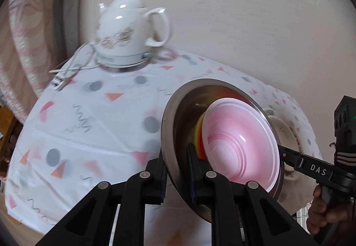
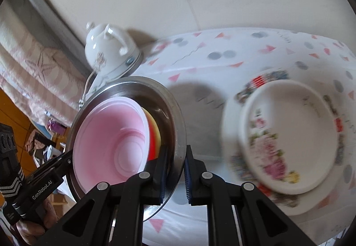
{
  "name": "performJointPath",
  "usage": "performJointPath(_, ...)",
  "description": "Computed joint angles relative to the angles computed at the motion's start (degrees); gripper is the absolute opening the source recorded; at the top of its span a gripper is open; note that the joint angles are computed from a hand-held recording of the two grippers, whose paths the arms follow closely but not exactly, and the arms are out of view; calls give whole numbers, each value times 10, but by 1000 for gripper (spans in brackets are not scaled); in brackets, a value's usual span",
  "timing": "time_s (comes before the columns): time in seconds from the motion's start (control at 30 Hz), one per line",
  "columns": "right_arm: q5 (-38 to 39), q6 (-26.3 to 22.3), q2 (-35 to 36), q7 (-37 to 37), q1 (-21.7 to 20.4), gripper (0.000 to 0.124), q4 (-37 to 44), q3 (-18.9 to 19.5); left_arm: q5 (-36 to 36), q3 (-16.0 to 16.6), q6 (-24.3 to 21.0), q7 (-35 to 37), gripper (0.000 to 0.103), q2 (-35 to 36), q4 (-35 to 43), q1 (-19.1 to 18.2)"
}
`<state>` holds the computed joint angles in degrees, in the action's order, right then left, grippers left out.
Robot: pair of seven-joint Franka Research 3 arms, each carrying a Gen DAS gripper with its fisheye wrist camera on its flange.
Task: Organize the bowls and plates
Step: 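Lift the nested steel bowl with the right gripper and carry it over the plate stack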
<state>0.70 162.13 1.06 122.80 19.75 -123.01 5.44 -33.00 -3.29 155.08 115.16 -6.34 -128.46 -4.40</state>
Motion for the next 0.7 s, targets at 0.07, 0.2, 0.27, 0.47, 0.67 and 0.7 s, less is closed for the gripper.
performJointPath(0.07, -3, 5, -16, 4, -6, 13, -15, -5, -3, -6, -3, 2, 16, 6, 11, -6)
performJointPath(0.2, -19, 11, -55, 22, -30, 13, -49, -7, -17, -21, -8, 14, 16, 19, 36, -22)
performJointPath(0.27, -31, 13, -72, 34, -46, 13, -64, -5, -21, -30, -10, 17, 16, 28, 50, -28)
performJointPath(0.47, -57, 7, -120, 62, -97, 13, -102, 4, -16, -59, -20, 15, 16, 65, 100, -41)
performJointPath(0.67, -53, -4, -147, 61, -131, 13, -128, 5, 12, -85, -45, -13, 16, 105, 142, -44)
performJointPath(0.7, -50, -7, -150, 57, -135, 13, -131, 3, 16, -89, -47, -18, 16, 109, 146, -44)
